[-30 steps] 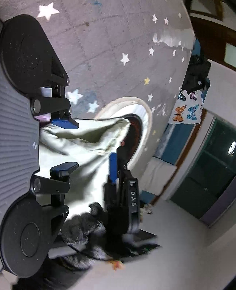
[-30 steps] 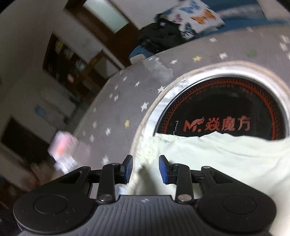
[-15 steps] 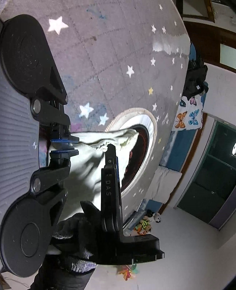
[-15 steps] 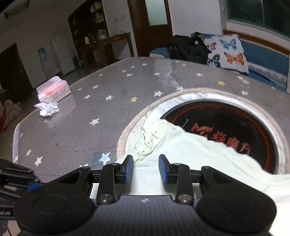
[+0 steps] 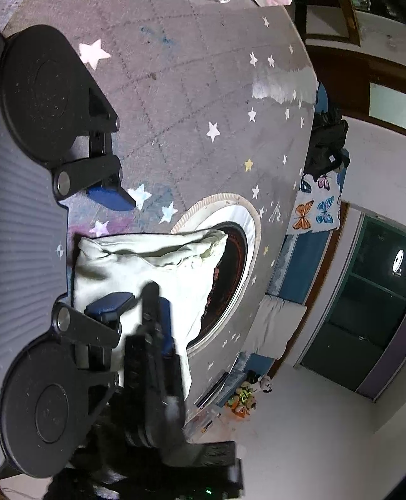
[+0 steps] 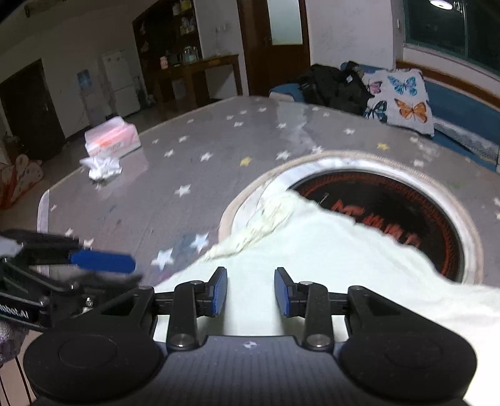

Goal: Fold clothes

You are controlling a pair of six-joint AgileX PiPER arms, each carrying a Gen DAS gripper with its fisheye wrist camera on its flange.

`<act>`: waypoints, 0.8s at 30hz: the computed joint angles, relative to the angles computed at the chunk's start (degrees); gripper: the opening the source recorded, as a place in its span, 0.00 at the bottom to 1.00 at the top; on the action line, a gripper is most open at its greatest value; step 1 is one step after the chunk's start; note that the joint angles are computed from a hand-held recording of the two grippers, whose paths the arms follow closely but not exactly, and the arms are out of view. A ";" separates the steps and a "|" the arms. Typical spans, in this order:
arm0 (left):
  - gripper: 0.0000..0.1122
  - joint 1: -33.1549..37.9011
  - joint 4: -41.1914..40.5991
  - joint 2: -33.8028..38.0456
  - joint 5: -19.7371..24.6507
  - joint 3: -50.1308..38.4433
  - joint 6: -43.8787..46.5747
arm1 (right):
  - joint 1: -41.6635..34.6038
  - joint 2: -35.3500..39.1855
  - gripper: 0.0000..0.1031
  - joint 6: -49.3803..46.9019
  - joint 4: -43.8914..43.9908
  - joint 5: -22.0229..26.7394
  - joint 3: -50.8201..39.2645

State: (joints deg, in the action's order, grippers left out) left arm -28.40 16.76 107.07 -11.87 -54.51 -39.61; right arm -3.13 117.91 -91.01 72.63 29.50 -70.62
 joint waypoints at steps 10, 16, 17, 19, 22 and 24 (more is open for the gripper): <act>0.92 -1.34 -20.03 0.27 -1.76 -0.04 18.66 | -5.16 -2.81 0.51 -7.13 8.62 1.09 5.41; 0.92 -1.81 -20.14 0.71 -2.05 -1.04 18.88 | -12.36 -3.55 0.56 -10.19 14.07 -3.00 6.53; 0.92 -1.89 -20.40 0.74 -2.16 -1.18 19.03 | -13.40 -3.28 0.56 -10.45 14.81 -3.84 6.10; 0.92 -2.03 -20.69 0.88 -2.18 -1.57 19.18 | -15.22 -2.39 0.56 -11.18 16.22 -5.31 4.78; 0.92 -2.48 -21.83 1.42 -1.60 -2.56 20.17 | -17.07 -0.44 0.56 -10.99 16.36 -6.72 1.78; 0.92 -2.88 -22.39 1.78 -1.17 -3.13 20.72 | -17.89 1.63 0.56 -8.25 15.12 -8.50 -1.10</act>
State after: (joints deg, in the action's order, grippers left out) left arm -31.28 -5.63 108.85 -13.05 -57.64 -18.89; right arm -21.02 119.55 -99.26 87.75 21.01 -71.72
